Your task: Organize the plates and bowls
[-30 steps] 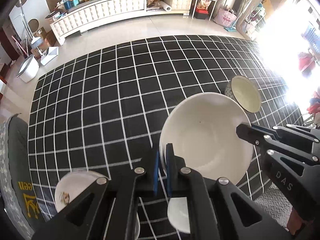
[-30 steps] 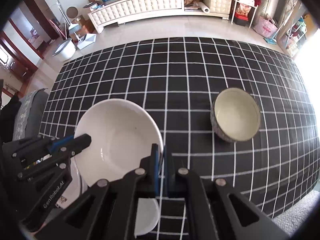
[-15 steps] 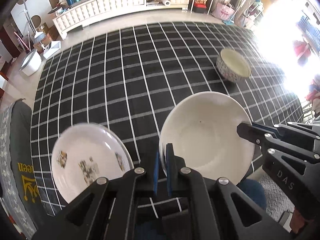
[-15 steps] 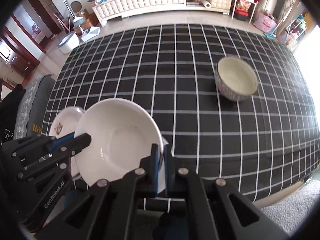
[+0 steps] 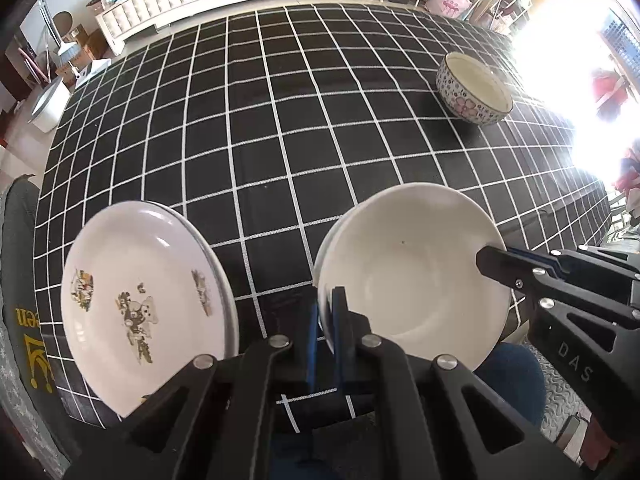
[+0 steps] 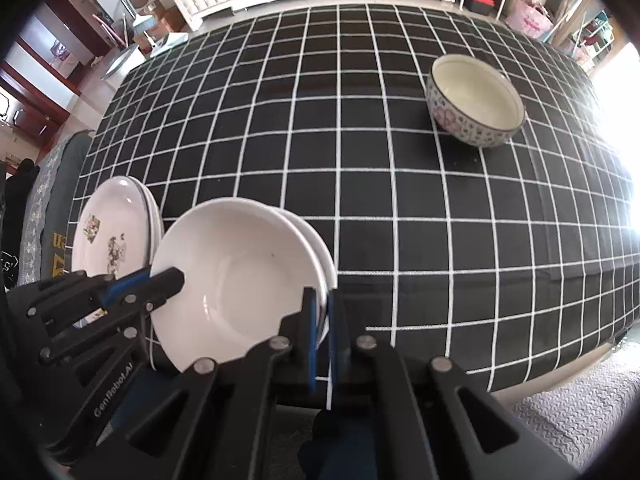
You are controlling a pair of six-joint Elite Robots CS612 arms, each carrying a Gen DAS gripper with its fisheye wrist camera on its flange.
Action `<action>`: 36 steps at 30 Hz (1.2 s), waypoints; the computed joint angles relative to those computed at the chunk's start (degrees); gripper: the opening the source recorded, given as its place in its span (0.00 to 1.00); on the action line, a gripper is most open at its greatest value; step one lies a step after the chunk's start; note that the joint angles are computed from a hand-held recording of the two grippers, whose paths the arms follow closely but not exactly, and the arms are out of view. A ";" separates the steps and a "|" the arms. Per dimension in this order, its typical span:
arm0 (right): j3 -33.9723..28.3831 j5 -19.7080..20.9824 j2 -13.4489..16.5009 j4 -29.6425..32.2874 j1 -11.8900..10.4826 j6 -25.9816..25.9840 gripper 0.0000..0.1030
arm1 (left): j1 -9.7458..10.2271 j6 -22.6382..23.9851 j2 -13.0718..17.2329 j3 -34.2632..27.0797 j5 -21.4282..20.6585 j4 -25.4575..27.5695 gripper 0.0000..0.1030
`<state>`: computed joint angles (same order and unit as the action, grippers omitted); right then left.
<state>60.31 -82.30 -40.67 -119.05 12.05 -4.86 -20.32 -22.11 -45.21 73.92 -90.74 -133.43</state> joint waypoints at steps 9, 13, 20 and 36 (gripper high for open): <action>-0.62 -0.14 0.82 0.92 0.08 -0.40 0.07 | 0.08 0.05 0.65 -0.39 -0.02 0.29 0.05; -0.72 -0.27 1.06 1.32 0.05 -0.80 0.07 | -0.23 1.38 0.68 -0.45 1.08 0.29 0.05; -0.05 0.75 0.63 0.61 -0.22 -1.07 0.08 | 0.14 1.07 0.64 -0.52 -0.47 1.16 0.08; 0.63 2.61 -1.28 -2.26 -1.47 -0.75 0.09 | -0.25 2.53 -1.64 -0.74 2.08 -1.98 0.27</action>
<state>60.94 -79.69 -41.95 -121.30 10.58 -5.61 -20.56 -19.57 -46.85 73.17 -88.66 -135.41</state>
